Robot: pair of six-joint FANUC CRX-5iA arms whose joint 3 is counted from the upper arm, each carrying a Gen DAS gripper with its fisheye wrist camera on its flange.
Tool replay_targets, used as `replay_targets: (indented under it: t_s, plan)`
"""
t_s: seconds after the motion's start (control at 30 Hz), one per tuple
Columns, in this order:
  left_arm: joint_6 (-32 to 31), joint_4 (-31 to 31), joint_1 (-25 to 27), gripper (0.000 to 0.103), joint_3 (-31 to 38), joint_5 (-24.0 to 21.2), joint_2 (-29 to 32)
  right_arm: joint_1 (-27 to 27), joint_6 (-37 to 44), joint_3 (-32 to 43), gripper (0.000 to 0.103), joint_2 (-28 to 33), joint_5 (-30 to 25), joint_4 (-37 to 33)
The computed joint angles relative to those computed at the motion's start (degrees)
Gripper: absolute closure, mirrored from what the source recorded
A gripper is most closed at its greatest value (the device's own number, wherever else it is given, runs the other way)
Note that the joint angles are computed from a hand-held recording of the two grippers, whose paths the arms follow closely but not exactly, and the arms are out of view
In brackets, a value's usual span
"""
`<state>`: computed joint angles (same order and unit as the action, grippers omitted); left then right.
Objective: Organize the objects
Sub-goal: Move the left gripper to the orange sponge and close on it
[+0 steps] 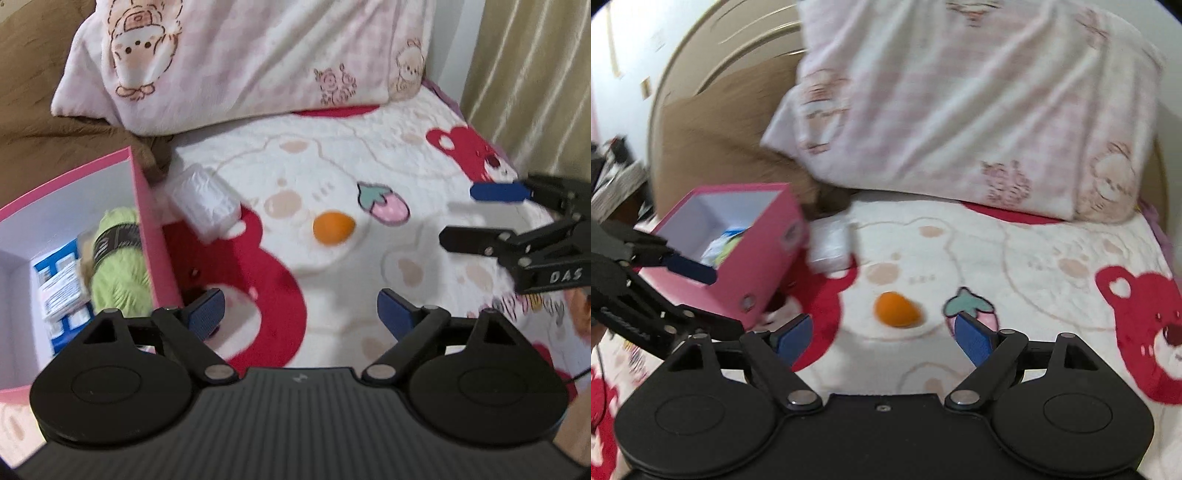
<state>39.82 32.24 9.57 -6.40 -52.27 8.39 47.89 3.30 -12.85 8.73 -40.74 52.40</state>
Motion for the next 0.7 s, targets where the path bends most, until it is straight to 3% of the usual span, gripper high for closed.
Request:
replay_targets:
  t_s: [0.23,0.43,0.7]
  plan:
    - [-0.9,9.1,-2.5,0.014,-3.8,8.5,2.9,-2.6,-6.8,-3.1,0.016,3.0,3.8,8.2]
    - [-1.0,13.7,-4.7,0.018,-3.8,9.4,6.7,-3.1,-2.4,-1.3,0.016,7.5,5.3,7.1]
    - [-16.0,32.7,-7.1,0.023,-8.8,12.8,10.1,-5.0,-6.3,0.4,0.016,11.5,8.6,7.4]
